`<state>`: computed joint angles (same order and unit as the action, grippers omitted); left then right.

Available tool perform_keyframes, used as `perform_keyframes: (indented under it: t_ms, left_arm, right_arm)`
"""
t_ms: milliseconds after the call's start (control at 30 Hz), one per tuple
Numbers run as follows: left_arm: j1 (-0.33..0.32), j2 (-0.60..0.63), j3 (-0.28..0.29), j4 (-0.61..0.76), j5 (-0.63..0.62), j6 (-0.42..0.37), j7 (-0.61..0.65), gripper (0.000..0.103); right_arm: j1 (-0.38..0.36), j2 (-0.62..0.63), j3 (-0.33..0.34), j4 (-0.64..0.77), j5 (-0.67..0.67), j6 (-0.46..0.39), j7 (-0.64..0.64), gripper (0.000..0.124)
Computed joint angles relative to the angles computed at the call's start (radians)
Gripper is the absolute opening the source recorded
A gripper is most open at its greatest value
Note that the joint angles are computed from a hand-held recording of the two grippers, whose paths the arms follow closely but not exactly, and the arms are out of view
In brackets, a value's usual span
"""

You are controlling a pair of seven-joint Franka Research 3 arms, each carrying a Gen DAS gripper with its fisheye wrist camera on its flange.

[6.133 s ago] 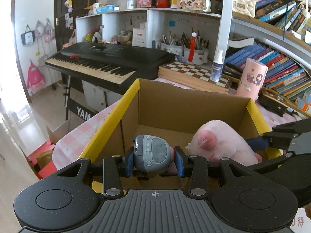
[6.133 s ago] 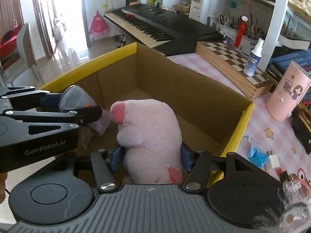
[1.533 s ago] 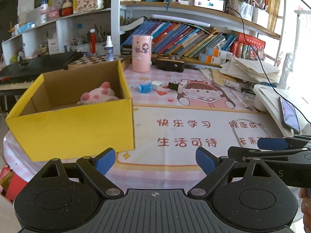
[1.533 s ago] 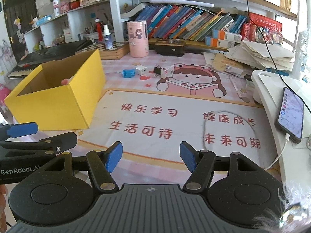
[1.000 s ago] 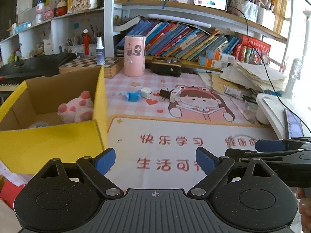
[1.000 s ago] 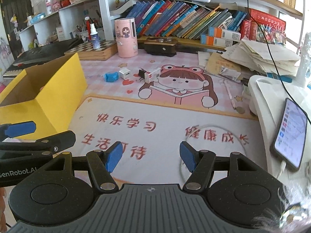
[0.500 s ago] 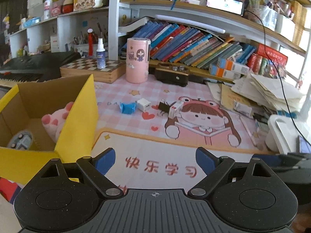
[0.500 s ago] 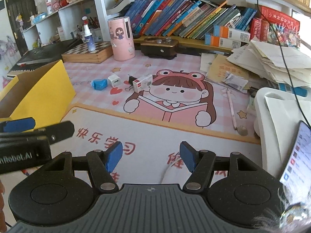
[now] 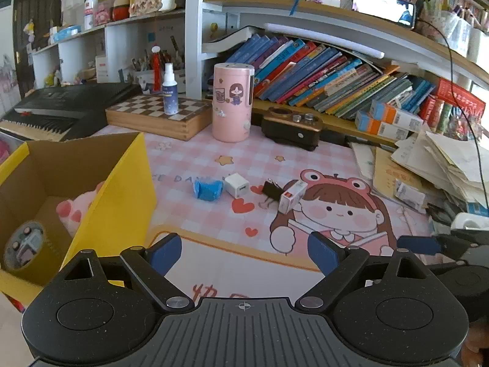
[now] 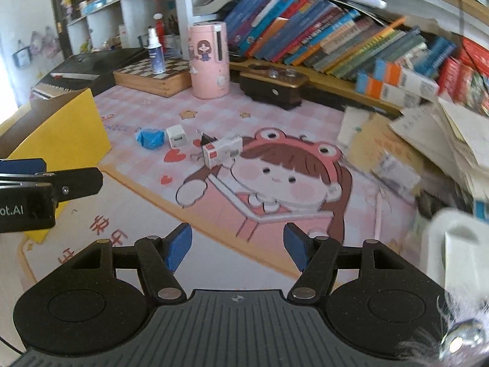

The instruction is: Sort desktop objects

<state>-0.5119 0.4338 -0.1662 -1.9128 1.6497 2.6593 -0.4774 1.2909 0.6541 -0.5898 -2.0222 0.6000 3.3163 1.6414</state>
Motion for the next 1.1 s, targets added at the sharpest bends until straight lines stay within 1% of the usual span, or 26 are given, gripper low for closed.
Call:
perform_keyframes:
  t_ms: [100,200,333,400,567,700,833,933,967,1033,1067,1100]
  left_arm:
    - [-0.001,0.023,0.004,0.033,-0.025,-0.007,0.021,0.091]
    - [-0.006,0.044,0.014,0.065,-0.043,-0.008,0.047,0.092]
    - [-0.013,0.068,0.030,0.098,-0.073,-0.006,0.088,0.091]
    - [-0.017,0.078,0.038,0.111,-0.087,-0.005,0.100,0.091]
    - [-0.021,0.101,0.057,0.141,-0.129,0.003,0.138,0.092]
    - [-0.027,0.125,0.072,0.172,-0.163,0.009,0.171,0.092]
    - [-0.035,0.154,0.089,0.209,-0.204,0.011,0.210,0.091]
    - [-0.039,0.176,0.100,0.239,-0.240,0.013,0.251,0.091]
    - [-0.042,0.185,0.105,0.251,-0.253,0.011,0.266,0.091]
    - [-0.048,0.203,0.114,0.274,-0.279,0.006,0.294,0.091]
    - [-0.051,0.214,0.119,0.288,-0.293,0.006,0.307,0.090]
    - [-0.054,0.225,0.124,0.302,-0.306,0.006,0.317,0.090]
  right_arm:
    - [-0.135,-0.006,0.114,0.046,-0.056,0.015,-0.045,0.068]
    - [-0.253,0.003,0.218,0.095,-0.101,0.025,-0.094,0.070]
    - [-0.378,0.028,0.330,0.152,-0.150,0.048,-0.174,0.075]
    - [-0.436,0.049,0.379,0.196,-0.170,0.039,-0.209,0.077]
    - [-0.537,0.125,0.462,0.326,-0.224,-0.005,-0.252,0.080]
    - [-0.597,0.199,0.504,0.440,-0.273,-0.041,-0.273,0.081]
    - [-0.646,0.275,0.532,0.561,-0.307,-0.093,-0.271,0.081]
    - [-0.666,0.331,0.537,0.653,-0.341,-0.138,-0.268,0.080]
    - [-0.678,0.347,0.549,0.681,-0.353,-0.153,-0.271,0.079]
    - [-0.705,0.373,0.580,0.723,-0.373,-0.172,-0.282,0.076]
    - [-0.716,0.381,0.593,0.736,-0.382,-0.176,-0.290,0.073]
    - [-0.721,0.387,0.599,0.745,-0.388,-0.179,-0.294,0.058]
